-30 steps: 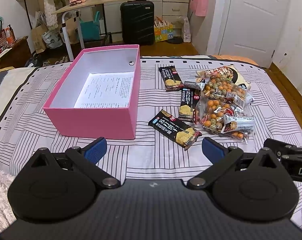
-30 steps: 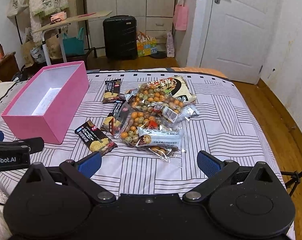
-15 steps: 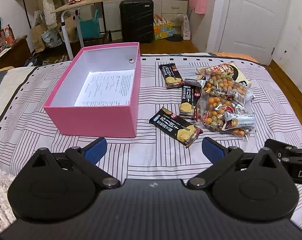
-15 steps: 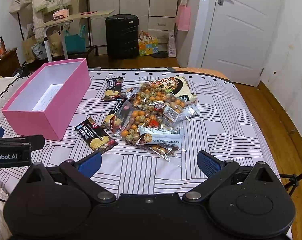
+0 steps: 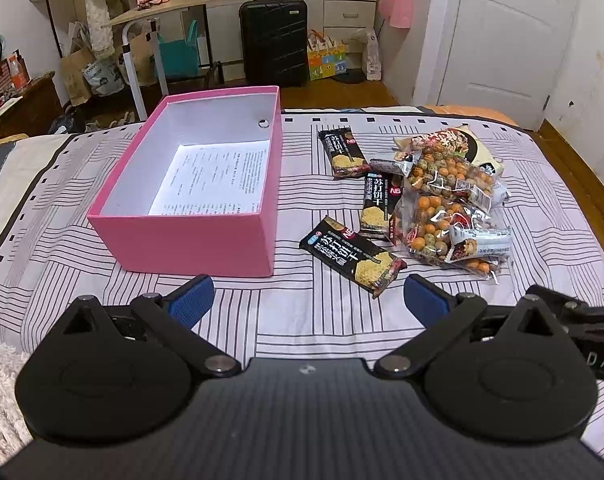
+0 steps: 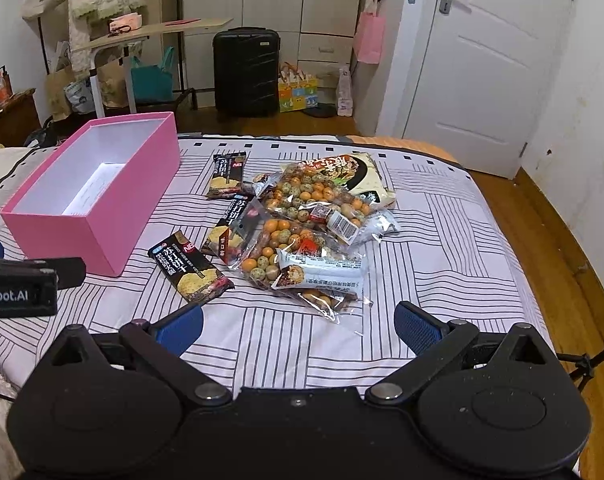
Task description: Organize snacks
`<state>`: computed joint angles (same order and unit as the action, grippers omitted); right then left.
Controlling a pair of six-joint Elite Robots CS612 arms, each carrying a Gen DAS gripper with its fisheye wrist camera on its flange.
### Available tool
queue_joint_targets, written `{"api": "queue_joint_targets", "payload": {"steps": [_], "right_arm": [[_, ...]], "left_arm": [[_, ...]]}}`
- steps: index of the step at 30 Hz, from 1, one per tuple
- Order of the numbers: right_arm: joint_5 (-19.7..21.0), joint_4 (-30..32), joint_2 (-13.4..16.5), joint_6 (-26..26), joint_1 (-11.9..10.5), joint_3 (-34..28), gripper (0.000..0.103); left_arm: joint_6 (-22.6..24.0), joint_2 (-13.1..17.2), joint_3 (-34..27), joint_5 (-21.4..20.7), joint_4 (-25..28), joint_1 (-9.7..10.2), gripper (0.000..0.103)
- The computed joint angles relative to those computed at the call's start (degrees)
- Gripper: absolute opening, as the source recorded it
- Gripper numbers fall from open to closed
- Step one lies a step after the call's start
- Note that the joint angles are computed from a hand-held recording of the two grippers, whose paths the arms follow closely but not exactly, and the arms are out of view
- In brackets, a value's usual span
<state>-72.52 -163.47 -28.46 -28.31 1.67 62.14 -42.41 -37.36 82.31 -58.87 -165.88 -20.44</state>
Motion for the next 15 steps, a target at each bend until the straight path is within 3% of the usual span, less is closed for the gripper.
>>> {"api": "queue_joint_targets", "payload": {"steps": [5, 7, 11, 15], "right_arm": [[0.7, -2.4, 0.5, -1.2, 0.0, -0.5, 0.103], [3.6, -3.2, 1.3, -2.0, -0.2, -1.6, 0.103], [14.7, -2.1, 4.2, -6.9, -1.0, -5.5, 0.103], [19.2, 8.6, 7.0, -13.9, -0.5, -11.7, 0.099]], "left_arm": [[1.2, -0.2, 0.2, -1.6, -1.1, 0.55, 0.103], [2.1, -0.4, -0.1, -2.1, -0.4, 0.84, 0.103], [1.2, -0.8, -1.1, -2.7, 1.5, 1.66, 0.103], [-0.5, -0.6, -2.3, -4.9, 2.7, 2.77, 0.100]]}}
